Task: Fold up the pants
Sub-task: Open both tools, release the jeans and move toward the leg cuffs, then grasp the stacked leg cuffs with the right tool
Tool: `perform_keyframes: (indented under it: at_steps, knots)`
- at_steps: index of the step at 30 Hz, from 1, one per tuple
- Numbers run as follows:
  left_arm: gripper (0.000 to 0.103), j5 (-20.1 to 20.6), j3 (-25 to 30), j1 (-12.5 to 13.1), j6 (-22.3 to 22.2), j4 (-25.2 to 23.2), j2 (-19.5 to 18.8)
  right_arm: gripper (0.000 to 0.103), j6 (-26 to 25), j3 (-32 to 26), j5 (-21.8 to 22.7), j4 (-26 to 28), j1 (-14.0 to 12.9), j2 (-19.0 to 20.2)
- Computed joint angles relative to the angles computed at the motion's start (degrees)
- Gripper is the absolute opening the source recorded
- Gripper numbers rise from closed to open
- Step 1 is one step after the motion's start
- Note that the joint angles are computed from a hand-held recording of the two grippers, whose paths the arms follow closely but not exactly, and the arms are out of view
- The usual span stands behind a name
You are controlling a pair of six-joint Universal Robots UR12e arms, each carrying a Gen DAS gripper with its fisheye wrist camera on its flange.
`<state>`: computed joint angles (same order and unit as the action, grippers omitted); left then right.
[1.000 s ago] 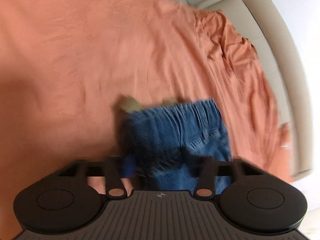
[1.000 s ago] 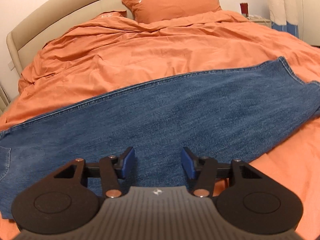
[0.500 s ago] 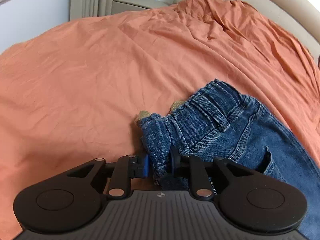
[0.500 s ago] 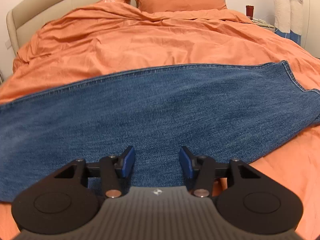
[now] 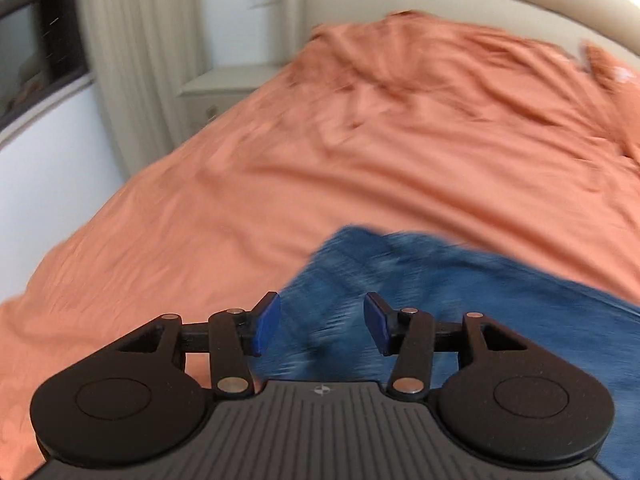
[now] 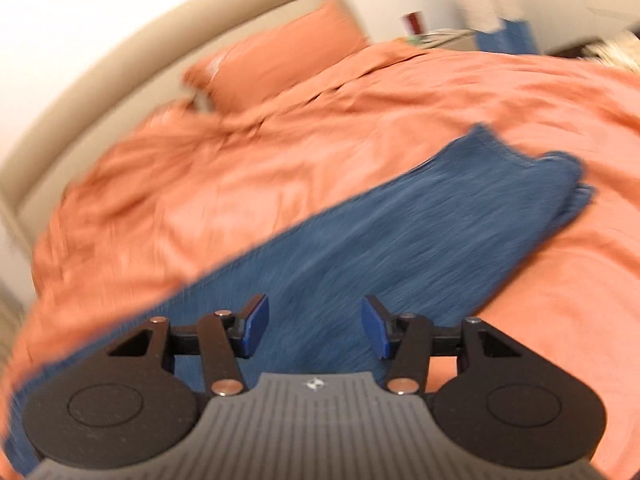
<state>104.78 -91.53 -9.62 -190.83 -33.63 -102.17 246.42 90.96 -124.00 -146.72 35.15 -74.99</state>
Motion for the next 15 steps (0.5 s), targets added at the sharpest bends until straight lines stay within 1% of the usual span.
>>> perform_keyframes:
  at_steps: [2, 3, 6, 8, 11, 12, 14, 15]
  knots:
    - [0.057, -2.3, 1.7, -1.2, 2.2, -0.7, -0.5, 0.049, 2.8, 2.9, -0.8, -2.5, -0.9, -2.5]
    - [0.057, -4.0, 2.7, -1.8, 3.2, -1.4, -0.9, 0.048, 4.2, 4.2, -0.7, -2.9, -1.6, -3.9]
    - [0.057, -8.2, 5.1, -3.7, 7.1, -2.5, -2.4, 0.047, 8.2, 8.4, -1.5, -1.4, -3.8, -8.3]
    - [0.057, -9.1, 6.9, -5.4, 9.7, -3.1, -3.9, 0.046, 11.3, 11.5, -1.2, -0.9, -5.5, -11.3]
    - [0.057, -10.2, 9.5, -7.7, 12.6, -4.6, -6.2, 0.045, 16.2, 16.3, 0.6, -2.4, -8.1, -15.2]
    - [0.057, -10.3, 10.3, -8.6, 13.1, -5.3, -6.9, 0.041, 17.7, 17.6, 1.3, -2.8, -8.9, -16.1]
    - [0.057, -10.9, 12.1, -10.1, 13.8, -6.6, -8.6, 0.04, 19.2, 19.6, 3.0, -4.5, -10.2, -17.1]
    - [0.057, -11.2, 12.7, -10.7, 14.0, -7.0, -9.3, 0.039, 19.5, 20.6, 4.2, -6.1, -10.9, -17.4]
